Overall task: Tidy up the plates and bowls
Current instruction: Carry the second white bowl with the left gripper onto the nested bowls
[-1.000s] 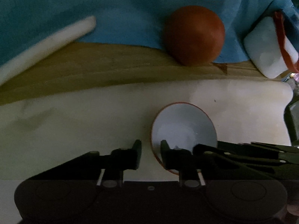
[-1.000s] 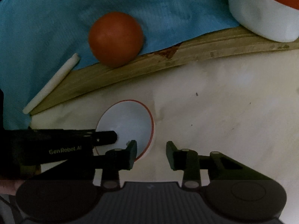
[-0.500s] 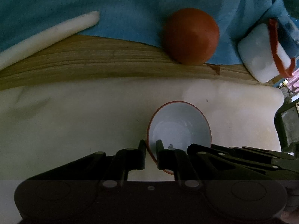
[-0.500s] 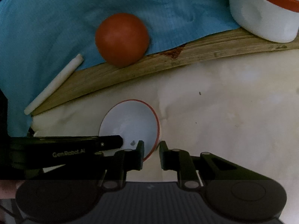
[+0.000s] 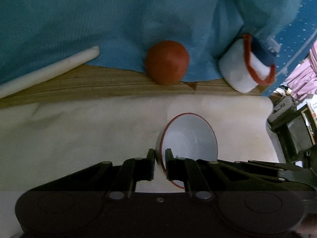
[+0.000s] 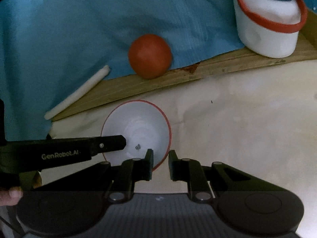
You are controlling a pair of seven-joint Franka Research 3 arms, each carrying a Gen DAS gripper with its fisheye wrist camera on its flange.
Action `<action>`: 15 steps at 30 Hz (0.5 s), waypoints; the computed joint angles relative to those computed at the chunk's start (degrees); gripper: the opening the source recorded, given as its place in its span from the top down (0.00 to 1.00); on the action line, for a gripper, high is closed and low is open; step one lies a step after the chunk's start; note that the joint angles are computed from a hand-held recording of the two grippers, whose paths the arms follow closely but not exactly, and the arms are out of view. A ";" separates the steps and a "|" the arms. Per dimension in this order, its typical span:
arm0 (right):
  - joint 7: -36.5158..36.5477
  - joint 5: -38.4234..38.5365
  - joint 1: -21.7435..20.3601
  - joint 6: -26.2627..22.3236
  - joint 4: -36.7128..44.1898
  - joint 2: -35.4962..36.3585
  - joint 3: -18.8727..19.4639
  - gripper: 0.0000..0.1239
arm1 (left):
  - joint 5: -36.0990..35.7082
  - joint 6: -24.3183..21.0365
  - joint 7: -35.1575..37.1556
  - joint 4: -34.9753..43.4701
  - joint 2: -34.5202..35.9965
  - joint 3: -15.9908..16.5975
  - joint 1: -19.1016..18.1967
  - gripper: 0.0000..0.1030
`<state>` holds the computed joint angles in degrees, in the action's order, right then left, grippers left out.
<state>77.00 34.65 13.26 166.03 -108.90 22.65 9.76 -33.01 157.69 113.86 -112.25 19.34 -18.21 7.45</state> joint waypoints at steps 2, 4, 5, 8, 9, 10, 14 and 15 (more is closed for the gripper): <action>-0.53 0.35 -0.02 0.27 -1.56 -1.59 0.29 0.86 | -2.04 -0.57 1.35 -1.54 -1.72 -0.80 0.83 0.90; -1.66 1.28 -0.28 0.49 -2.97 -3.01 0.81 0.86 | -4.42 -1.33 2.66 -2.86 -3.44 -0.94 0.99 0.90; -2.39 1.95 -0.41 0.62 -4.04 -4.08 1.10 0.86 | -5.77 -1.81 3.71 -3.73 -4.56 -0.81 1.06 0.90; -4.16 3.79 -0.23 0.49 -6.79 -6.99 1.26 0.86 | -8.76 -3.13 6.25 -5.77 -7.26 0.61 0.21 0.90; -4.33 3.95 0.14 0.35 -7.53 -7.81 1.02 0.86 | -9.55 -3.48 6.97 -6.34 -8.01 1.18 -0.21 0.90; -4.53 4.15 0.49 0.29 -8.33 -8.66 0.82 0.86 | -10.33 -3.71 7.79 -6.94 -8.69 1.76 -0.63 0.90; -6.09 6.47 1.27 -0.85 -10.48 -11.27 0.54 0.86 | -13.26 -4.82 10.74 -9.56 -11.71 4.23 -2.39 0.90; -6.62 7.07 1.51 -0.99 -11.03 -11.87 0.44 0.86 | -13.67 -5.08 11.22 -10.03 -12.13 4.85 -2.89 0.90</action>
